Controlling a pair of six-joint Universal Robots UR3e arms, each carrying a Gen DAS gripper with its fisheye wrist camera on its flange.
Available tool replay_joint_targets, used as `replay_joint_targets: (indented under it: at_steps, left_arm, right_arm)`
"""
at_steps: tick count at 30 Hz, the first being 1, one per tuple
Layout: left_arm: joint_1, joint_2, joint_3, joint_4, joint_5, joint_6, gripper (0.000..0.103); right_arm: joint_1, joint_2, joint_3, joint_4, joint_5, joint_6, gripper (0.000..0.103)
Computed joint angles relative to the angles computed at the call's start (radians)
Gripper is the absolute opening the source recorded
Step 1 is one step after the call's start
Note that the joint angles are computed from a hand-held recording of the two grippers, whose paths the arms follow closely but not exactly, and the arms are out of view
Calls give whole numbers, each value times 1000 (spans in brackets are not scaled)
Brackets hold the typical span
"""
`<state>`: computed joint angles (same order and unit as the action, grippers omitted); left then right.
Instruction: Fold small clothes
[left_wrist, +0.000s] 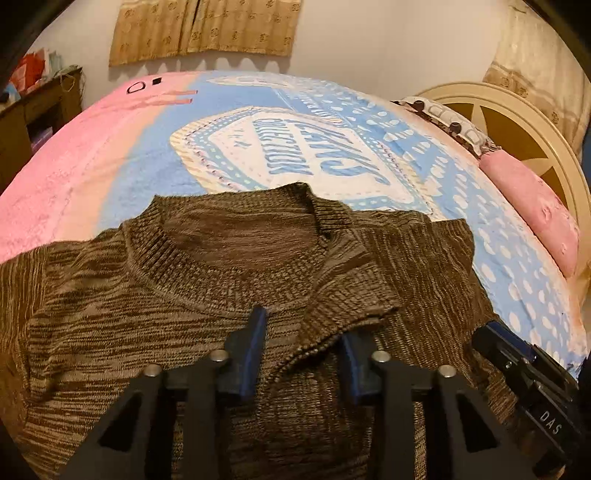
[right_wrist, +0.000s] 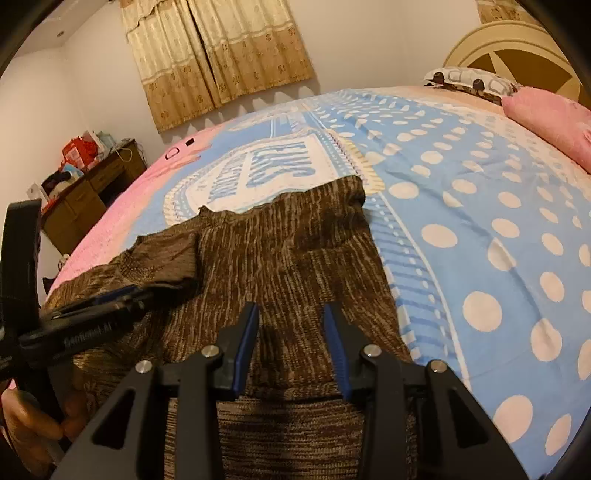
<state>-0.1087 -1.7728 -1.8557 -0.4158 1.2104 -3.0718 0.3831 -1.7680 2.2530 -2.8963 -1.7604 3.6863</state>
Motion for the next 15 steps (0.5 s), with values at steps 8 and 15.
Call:
replay_joint_targets:
  at_steps: [8, 15]
  left_arm:
    - [178, 158, -223, 70, -303, -114, 6]
    - [310, 133, -255, -8, -393, -202, 6]
  right_arm:
    - [-22, -28, 48, -52, 16, 37, 41]
    - [-10, -25, 48, -53, 0, 36, 43]
